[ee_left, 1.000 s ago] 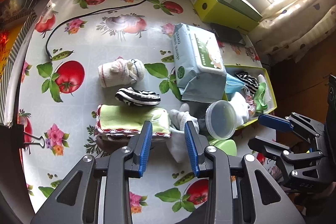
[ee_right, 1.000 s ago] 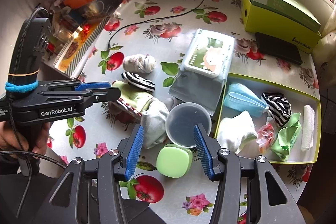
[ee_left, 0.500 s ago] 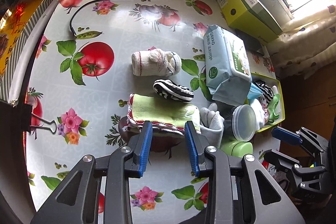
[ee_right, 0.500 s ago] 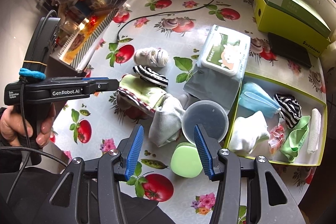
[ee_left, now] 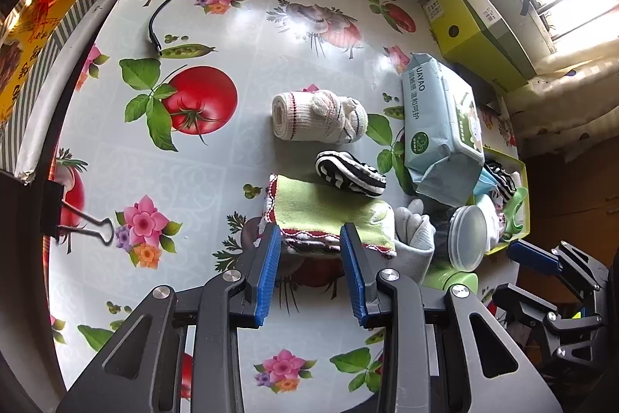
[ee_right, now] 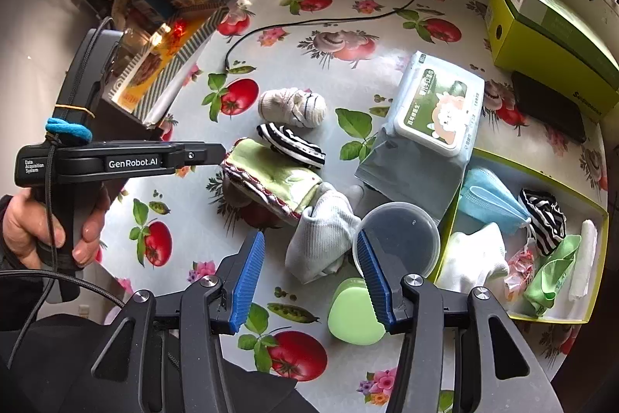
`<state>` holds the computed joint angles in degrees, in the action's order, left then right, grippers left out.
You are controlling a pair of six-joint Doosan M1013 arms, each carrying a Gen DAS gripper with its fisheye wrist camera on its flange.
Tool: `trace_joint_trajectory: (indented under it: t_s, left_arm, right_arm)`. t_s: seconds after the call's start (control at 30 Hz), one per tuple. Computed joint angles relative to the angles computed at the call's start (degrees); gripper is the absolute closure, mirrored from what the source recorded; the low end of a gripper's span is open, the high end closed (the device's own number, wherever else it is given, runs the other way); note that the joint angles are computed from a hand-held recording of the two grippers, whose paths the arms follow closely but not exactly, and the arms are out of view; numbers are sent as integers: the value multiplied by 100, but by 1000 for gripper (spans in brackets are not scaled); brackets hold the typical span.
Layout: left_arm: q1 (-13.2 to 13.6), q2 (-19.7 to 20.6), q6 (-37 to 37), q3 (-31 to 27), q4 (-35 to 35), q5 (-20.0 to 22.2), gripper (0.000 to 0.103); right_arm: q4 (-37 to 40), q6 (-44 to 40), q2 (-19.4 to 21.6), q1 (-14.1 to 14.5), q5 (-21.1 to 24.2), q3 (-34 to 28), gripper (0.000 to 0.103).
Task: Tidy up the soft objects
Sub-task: 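Move the left gripper to the white knit roll while the right gripper approaches the red-trimmed cloth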
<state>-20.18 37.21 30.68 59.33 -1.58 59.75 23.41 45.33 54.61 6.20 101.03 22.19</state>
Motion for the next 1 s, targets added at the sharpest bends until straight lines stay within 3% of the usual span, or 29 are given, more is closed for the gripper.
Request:
trace_joint_trajectory:
  t_s: [0.3, 0.57, 0.9, 1.0]
  left_arm:
    - [83, -12, 10, 137, -203, -126, 70]
    - [200, 275, 362, -432, 246, 184, 70]
    - [344, 969, 1902, -1557, 145, 762, 70]
    - [382, 1123, 2477, -1778, -76, 847, 58]
  right_arm:
    - [-71, 6, 132, 78, 135, -210, 53]
    - [-93, 58, 268, 114, 265, -435, 53]
    - [-142, 234, 491, 138, 475, -827, 53]
    - [-185, 297, 563, 146, 549, -948, 53]
